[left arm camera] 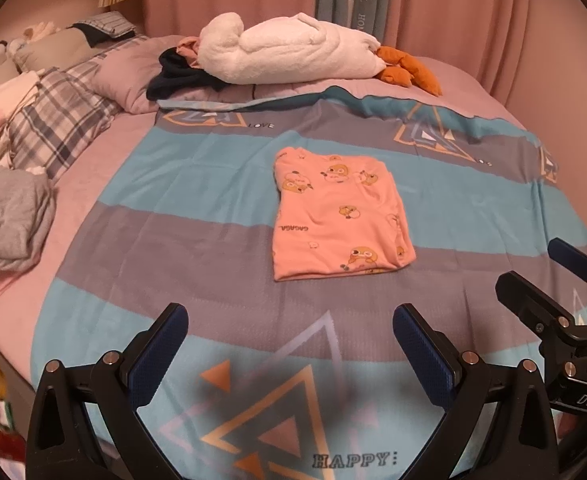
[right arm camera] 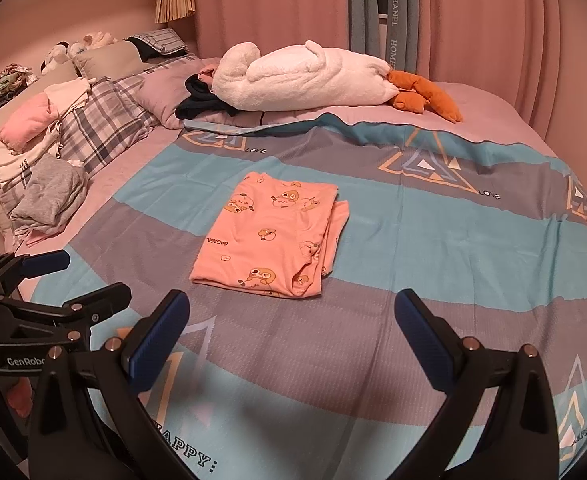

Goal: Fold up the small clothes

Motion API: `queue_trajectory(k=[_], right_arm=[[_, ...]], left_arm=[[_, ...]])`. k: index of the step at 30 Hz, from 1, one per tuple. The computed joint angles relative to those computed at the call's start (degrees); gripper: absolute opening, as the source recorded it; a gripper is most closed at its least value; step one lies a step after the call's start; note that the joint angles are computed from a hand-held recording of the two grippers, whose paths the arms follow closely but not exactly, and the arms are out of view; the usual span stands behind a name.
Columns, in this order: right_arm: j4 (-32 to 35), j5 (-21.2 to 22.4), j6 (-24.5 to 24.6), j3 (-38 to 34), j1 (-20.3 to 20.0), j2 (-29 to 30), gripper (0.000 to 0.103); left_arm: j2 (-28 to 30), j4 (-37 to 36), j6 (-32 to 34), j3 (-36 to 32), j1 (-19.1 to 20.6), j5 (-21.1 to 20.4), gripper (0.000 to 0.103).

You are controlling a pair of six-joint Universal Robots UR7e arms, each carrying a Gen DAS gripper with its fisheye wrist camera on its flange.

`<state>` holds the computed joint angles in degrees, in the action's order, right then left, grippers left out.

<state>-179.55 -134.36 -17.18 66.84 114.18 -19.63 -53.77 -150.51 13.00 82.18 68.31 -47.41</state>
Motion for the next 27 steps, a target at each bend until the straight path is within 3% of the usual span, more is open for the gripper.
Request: queue_trajectory(k=[27], right_arm=[[0.62, -0.31, 0.40, 0.66, 0.53, -0.66, 0.103]], left_arm=[[-0.70, 0.48, -0.57, 0.60, -0.52, 0.43, 0.101]])
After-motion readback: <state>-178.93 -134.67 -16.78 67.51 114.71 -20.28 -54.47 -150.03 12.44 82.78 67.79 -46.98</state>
